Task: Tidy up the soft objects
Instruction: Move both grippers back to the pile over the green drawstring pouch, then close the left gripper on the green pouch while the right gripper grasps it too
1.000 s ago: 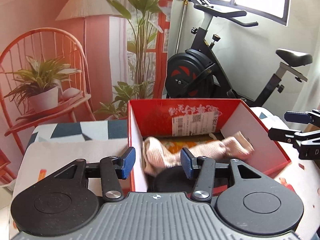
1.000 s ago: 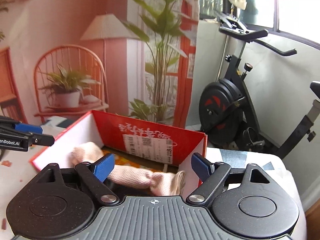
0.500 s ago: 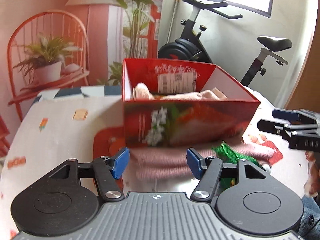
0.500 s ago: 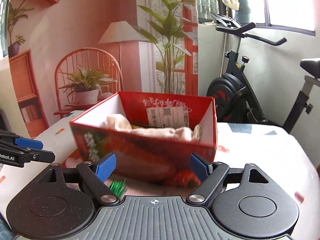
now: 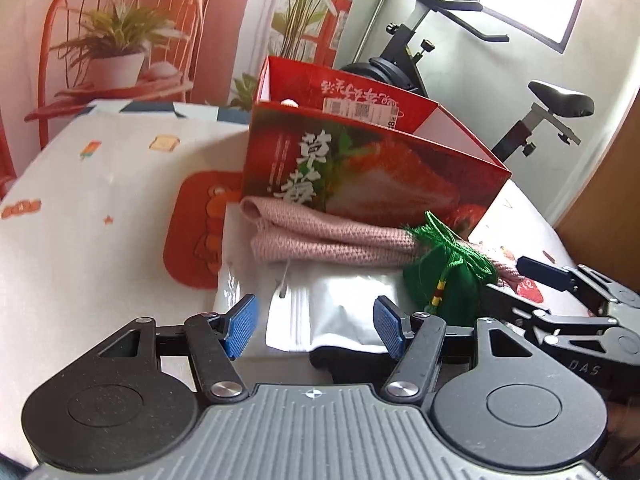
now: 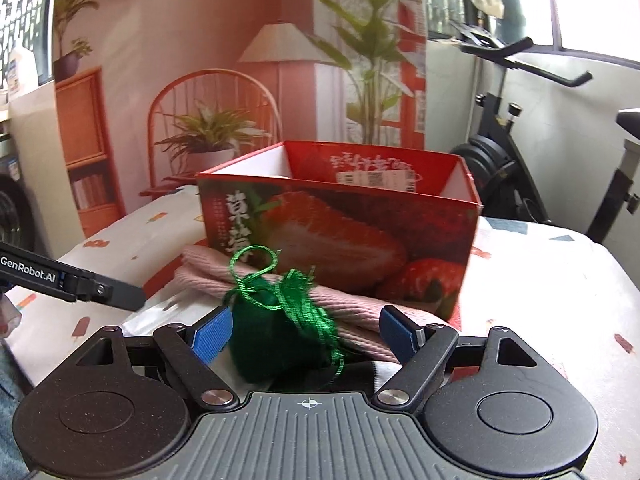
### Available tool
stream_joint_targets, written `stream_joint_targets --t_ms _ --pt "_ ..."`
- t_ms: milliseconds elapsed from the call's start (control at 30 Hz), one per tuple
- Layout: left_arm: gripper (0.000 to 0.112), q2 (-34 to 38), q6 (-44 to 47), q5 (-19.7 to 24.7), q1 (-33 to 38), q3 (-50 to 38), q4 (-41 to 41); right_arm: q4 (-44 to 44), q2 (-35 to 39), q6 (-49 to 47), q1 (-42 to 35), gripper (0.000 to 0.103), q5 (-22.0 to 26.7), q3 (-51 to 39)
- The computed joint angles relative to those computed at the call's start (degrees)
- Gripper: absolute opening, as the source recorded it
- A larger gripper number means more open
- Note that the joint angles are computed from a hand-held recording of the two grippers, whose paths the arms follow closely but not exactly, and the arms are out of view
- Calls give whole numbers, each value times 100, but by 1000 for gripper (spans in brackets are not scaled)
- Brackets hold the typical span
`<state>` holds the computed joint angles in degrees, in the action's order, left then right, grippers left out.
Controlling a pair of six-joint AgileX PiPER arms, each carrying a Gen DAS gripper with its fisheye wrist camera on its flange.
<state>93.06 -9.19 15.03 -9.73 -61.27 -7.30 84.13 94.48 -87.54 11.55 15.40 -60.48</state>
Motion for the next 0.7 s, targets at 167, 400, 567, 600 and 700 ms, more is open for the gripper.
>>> stream_joint_targets --t_ms 167,400,567,600,700 --pt "66 45 206 -29 3 43 -285 -473 156 447 84 73 75 -86" --pt "65 87 1215 34 75 -17 -1349 -508 292 493 58 71 149 -136" --pt "64 226 1754 191 74 -315 -1823 -1013 451 976 1 63 356 -319" --pt "64 261 1947 227 78 -366 -2041 -1061 470 1019 0 63 375 -335" --pt "64 477 2546 478 93 -628 -2701 -924 491 845 -12 63 385 -328"
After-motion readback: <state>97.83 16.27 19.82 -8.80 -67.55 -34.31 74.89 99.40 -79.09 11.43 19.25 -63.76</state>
